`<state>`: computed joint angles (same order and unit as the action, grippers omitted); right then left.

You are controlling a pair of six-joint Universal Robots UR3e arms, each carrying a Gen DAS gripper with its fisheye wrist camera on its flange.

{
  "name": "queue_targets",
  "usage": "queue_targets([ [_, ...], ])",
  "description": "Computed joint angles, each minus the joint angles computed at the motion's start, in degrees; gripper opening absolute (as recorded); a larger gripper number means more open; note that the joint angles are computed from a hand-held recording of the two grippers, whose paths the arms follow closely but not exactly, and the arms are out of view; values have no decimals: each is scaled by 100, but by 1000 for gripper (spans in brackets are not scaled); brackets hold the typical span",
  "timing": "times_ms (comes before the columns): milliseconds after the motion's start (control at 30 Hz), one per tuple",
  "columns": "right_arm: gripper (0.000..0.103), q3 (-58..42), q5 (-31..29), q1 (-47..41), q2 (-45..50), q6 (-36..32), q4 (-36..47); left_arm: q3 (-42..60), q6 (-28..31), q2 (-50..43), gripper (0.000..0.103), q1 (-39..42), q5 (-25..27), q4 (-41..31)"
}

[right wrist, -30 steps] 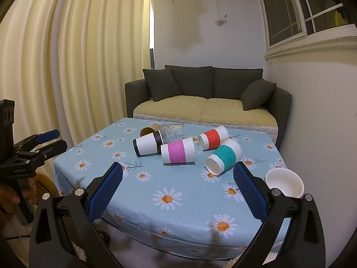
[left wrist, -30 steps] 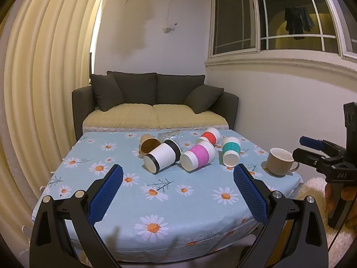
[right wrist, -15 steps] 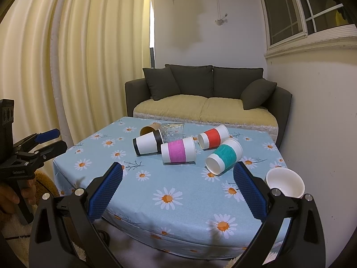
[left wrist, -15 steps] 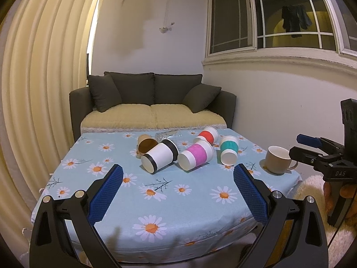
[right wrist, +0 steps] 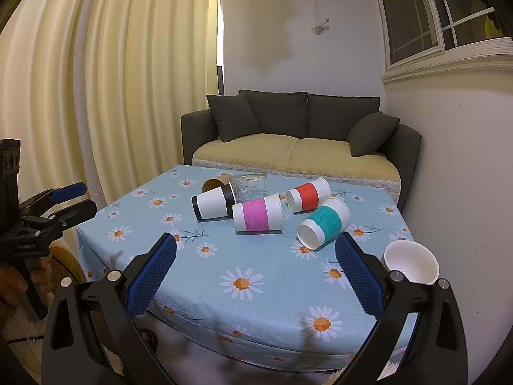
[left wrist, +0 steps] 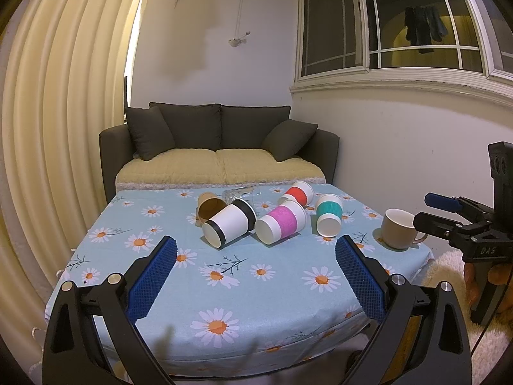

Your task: Flip cup upright

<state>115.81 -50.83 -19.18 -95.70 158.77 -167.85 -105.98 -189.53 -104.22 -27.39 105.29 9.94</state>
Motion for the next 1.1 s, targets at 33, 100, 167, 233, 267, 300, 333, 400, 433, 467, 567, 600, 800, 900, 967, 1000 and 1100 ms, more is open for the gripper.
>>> queue_targets([
  [33, 98, -3, -9, 9, 4, -12, 9, -6, 4, -2, 97, -3, 2, 9],
  [100, 98, -26, -12, 10, 10, -28, 40, 8, 8, -13, 97, -11, 5, -3],
  [167, 98, -46, -30, 26, 28, -26, 49, 5, 1, -14, 97, -11, 3, 1],
  [233, 98, -56, -42, 38, 43, -23, 46, 5, -8, -18, 97, -5, -9, 2],
  [267, 98, -56, -42, 38, 43, -23, 46, -2, -10, -19, 97, -8, -4, 11],
  [300, 98, -56, -48, 41, 44, -22, 48, 2, -10, -20, 97, -9, -7, 5],
  [333, 98, -54, -53, 44, 41, -24, 48, -6, -8, -13, 97, -3, -13, 4],
  [400, 98, -56, -58, 53, 47, -16, 44, -8, -14, -17, 97, -6, -11, 7],
  [433, 98, -57, -60, 55, 54, -18, 46, -3, -29, -16, 97, -4, -10, -8],
  [467, 98, -52, -56, 51, 55, -23, 53, 0, -41, -16, 97, 1, -14, -25],
  [567, 98, -50, -24, 40, 56, -39, 77, 35, -51, -20, 97, 23, -36, -79],
  [600, 98, -82, -15, 37, 64, -47, 122, 33, -53, -20, 97, 21, -31, -84],
  [800, 98, -354, -3, 92, 156, -186, 520, 110, -107, 82, 97, 204, -304, -525],
  [900, 98, -703, 56, 119, 343, -245, 883, 281, -59, 168, 97, 404, -618, -981],
  [967, 98, -950, 80, 147, 510, -287, 1025, 475, -3, 203, 97, 554, -838, -1378],
  [1000, 98, -1112, 68, 181, 622, -310, 1062, 564, 39, 219, 97, 648, -1005, -1547],
  [1100, 98, -1589, -29, 320, 947, -374, 1196, 1050, 245, 162, 97, 906, -1448, -2229],
])
